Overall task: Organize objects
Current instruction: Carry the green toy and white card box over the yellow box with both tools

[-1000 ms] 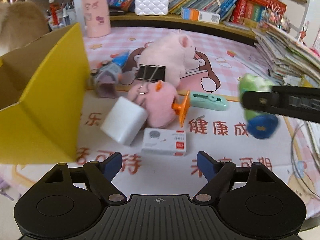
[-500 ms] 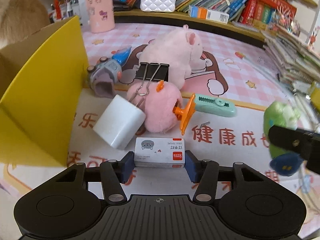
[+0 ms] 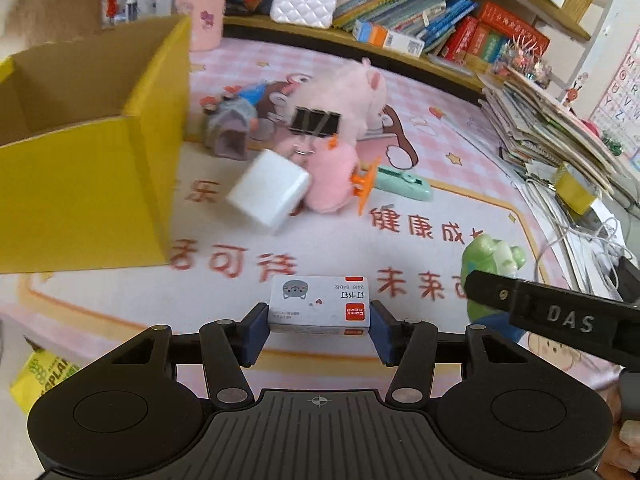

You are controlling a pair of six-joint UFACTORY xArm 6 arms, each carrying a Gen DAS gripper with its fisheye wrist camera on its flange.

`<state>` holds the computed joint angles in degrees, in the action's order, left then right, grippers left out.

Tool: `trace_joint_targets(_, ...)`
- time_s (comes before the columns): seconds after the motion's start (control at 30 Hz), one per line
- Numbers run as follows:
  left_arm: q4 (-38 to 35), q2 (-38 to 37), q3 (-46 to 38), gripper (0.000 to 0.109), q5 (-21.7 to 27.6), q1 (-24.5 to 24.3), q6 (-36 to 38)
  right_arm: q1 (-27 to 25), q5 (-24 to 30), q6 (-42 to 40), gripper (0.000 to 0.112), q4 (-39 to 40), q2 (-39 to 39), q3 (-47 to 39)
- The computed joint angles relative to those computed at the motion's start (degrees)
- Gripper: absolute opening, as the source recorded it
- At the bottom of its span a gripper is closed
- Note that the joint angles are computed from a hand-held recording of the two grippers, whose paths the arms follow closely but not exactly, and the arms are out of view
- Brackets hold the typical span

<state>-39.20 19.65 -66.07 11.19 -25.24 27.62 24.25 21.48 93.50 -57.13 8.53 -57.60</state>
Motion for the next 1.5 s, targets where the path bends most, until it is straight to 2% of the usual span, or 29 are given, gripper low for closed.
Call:
trace_joint_targets(0.13, -8.3, -5.3, 5.4, 0.051, -0.9, 2.3, 8.4, 4.6, 2.7, 1.4, 0.042, 0.4, 0.8, -2.0)
trace_joint_targets(0.43, -17.9, -15.9, 16.0, 0.051, -2.8, 10.7, 18.7, 13.7, 4.3, 0.9, 0.042, 3.2, 7.0, -10.4)
trace_joint_targets(0.73, -29.1, -21.9, 20.7, 0.051, -2.3, 17.5, 33.2, 20.2, 6.1, 1.3, 0.042, 2.9, 14.0, -20.5)
trace_joint_targets(1.2, -39.9, -25.0, 20.5, 0.051, 2.4, 23.9, 47.5, 24.6, 11.3, -1.9, 0.042, 4.3, 18.8, -29.4)
trace_joint_targets(1.5, -41.3, -24.6, 19.2, 0.051, 4.2, 25.1, 50.8, 25.1, 13.5, -3.4, 0.042, 5.0, 20.6, -32.9)
